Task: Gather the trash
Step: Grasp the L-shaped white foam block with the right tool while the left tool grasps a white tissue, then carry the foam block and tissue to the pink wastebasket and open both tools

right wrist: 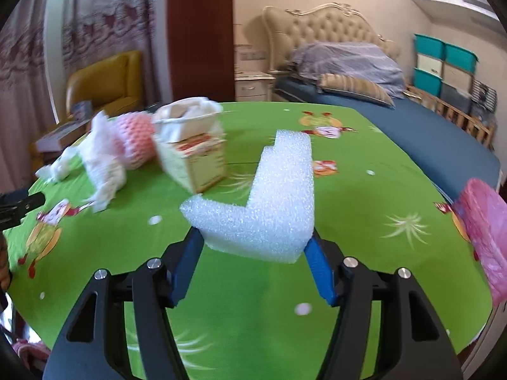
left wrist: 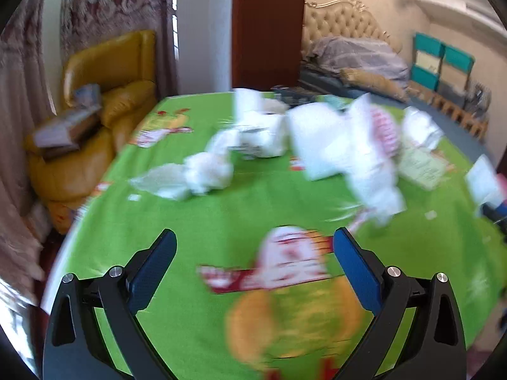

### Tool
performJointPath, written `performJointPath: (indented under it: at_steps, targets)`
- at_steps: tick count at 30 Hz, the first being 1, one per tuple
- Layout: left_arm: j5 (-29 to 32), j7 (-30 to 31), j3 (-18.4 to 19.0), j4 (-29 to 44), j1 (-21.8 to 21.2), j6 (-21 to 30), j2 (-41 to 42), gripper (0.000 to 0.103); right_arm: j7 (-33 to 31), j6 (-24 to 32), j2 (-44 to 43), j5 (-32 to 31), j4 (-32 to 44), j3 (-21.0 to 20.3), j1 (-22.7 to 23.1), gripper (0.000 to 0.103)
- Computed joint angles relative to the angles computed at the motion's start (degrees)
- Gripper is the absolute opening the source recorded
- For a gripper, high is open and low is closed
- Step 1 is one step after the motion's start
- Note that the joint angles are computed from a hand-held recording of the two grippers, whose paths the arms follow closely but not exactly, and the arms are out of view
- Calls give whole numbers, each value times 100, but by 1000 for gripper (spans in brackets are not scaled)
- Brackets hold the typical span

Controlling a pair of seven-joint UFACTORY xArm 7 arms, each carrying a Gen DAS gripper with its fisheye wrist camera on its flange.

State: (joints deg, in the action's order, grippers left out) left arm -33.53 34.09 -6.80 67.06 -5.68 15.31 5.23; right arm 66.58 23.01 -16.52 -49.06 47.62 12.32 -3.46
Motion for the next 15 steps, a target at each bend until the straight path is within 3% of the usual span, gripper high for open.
performJointPath:
  at_steps: [2,3,9,15]
  targets:
    - [-290,17,-93,131,-36,155,19,94,82,-90,-9,2,-47,-45,-51,61]
    - [-139,-177,-107,197,-134,116,66,94,86,-133,0,16,-69,-65,-66,61]
    - [1342,-1783,-39,725,-697,-27,592,94,176,-255,99,-129,-67,-4,-114,61]
    - [2696,-3327,177,1419,-1062,310,1185,89,191,-498,132,-8,-139,-97,-109,62]
